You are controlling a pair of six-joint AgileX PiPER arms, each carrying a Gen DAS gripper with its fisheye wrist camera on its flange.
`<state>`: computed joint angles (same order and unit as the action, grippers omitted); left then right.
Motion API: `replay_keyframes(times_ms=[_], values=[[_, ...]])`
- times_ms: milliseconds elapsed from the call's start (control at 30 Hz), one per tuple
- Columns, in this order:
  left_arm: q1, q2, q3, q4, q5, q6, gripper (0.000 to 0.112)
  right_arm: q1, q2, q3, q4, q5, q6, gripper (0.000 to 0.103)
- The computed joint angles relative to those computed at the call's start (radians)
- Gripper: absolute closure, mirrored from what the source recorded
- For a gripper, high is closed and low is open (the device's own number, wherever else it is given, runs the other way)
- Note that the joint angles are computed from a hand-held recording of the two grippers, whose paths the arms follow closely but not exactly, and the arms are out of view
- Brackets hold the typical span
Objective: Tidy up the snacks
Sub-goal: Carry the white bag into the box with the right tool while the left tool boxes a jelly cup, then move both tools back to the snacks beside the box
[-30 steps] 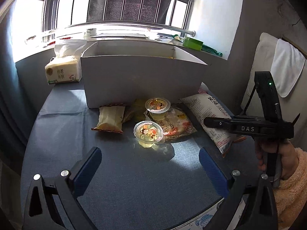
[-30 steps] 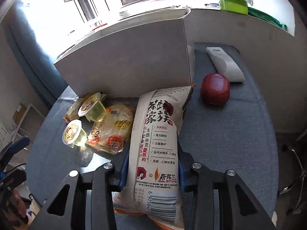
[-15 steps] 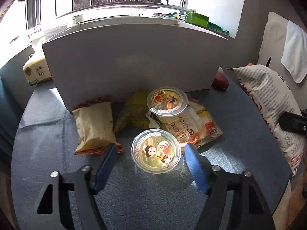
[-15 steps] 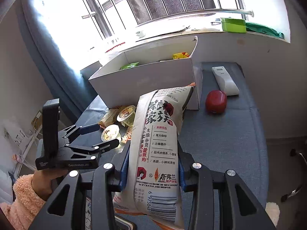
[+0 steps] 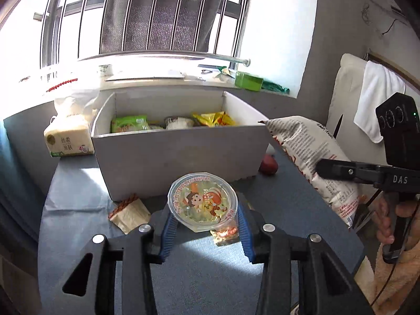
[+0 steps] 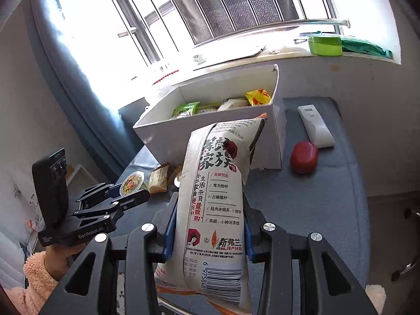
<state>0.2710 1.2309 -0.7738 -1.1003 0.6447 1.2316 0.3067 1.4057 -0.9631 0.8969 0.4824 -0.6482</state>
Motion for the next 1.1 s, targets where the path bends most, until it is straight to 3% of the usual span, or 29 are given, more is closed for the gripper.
replay_keyframes(times_ms=[200, 333, 433, 567, 600, 633, 667, 700, 733, 900, 1100], values=[[0.007, 0.129, -0.297, 0.057, 0.042, -0.131, 0.066, 0.003, 0.136, -0.288, -0.117, 0.061, 0.168, 0.059], [-0.044, 0.321, -0.604, 0.224, 0.061, -0.360, 0.066, 0.027, 0.299, -0.576, -0.317, 0.088, 0.393, 0.059], [-0.073, 0.449, -0.784, 0.337, 0.092, -0.492, 0.066, 0.022, 0.460, -0.834, -0.416, 0.183, 0.530, 0.059], [-0.098, 0.546, -0.879, 0.417, 0.092, -0.578, 0.065, 0.021, 0.632, -1.093, -0.486, 0.274, 0.644, 0.059], [-0.104, 0.576, -0.921, 0.467, 0.114, -0.637, 0.055, 0.020, 0.669, -1.147, -0.492, 0.296, 0.656, 0.056], [-0.103, 0.599, -0.948, 0.486, 0.141, -0.671, 0.030, 0.016, 0.703, -1.194, -0.484, 0.318, 0.655, 0.050], [-0.095, 0.605, -0.948, 0.478, 0.148, -0.680, 0.016, 0.009, 0.728, -1.229, -0.468, 0.339, 0.656, 0.038], [-0.086, 0.599, -0.926, 0.454, 0.136, -0.670, 0.009, 0.008, 0.733, -1.225, -0.469, 0.331, 0.671, 0.003], [-0.079, 0.583, -0.892, 0.440, 0.119, -0.657, 0.009, 0.007, 0.714, -1.181, -0.469, 0.292, 0.676, 0.000], [-0.073, 0.526, -0.813, 0.467, 0.052, -0.630, 0.009, 0.013, 0.643, -1.049, -0.511, 0.188, 0.668, 0.000], [-0.059, 0.446, -0.733, 0.450, 0.025, -0.583, 0.009, 0.026, 0.580, -0.965, -0.529, 0.155, 0.648, 0.000]])
